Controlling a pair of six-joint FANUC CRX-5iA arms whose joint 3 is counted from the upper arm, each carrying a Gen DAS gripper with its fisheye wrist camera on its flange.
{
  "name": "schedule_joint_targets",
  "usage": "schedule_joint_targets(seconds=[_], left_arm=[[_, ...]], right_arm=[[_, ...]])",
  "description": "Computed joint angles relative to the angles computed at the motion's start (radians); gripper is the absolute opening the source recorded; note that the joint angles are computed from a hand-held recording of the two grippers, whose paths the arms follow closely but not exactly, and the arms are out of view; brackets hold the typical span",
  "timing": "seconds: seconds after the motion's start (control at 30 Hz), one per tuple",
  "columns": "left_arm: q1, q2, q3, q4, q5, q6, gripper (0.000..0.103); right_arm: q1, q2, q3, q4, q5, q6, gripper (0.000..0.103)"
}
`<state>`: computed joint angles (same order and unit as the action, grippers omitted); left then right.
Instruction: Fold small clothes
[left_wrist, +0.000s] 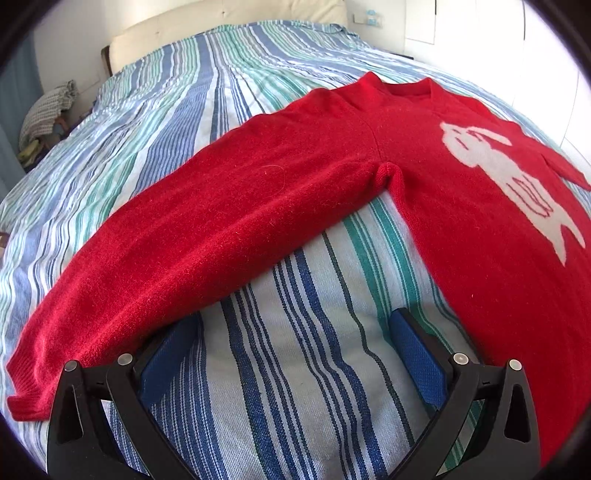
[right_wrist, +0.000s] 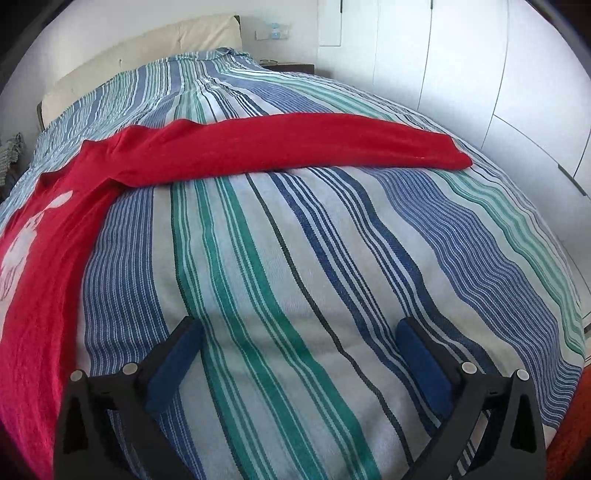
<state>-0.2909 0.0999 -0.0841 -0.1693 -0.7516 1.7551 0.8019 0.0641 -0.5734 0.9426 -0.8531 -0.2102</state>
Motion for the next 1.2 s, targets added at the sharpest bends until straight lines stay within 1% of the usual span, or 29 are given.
schedule_joint_targets(seconds=[0.5, 0.6, 0.63, 0.8, 1.2], left_arm=[[-0.001, 0.001, 0.001, 0.001, 0.0, 0.0, 0.103], [-0.003, -0.001, 0.0, -0.001, 0.001, 0.004, 0.103], [0.01, 0.002, -0.004, 0.011, 0.011, -0.015, 0.103], [0.008, 0.001, -0.001, 0.008, 0.004, -0.011, 0.103], [0.012, 0.0, -0.005, 0.015, 0.007, -0.018, 0.103]], right_arm=[[-0.009, -0.026, -0.047, 0.061, 0.039, -0.063, 0.103], [-0.01, -0.03, -0.051, 0.063, 0.045, -0.063, 0.103], [-0.01, -0.031, -0.052, 0.062, 0.047, -0.062, 0.103], [-0.021, -0.039, -0.064, 0.079, 0.071, -0.073, 0.103], [-0.021, -0.037, -0.062, 0.08, 0.072, -0.069, 0.103]])
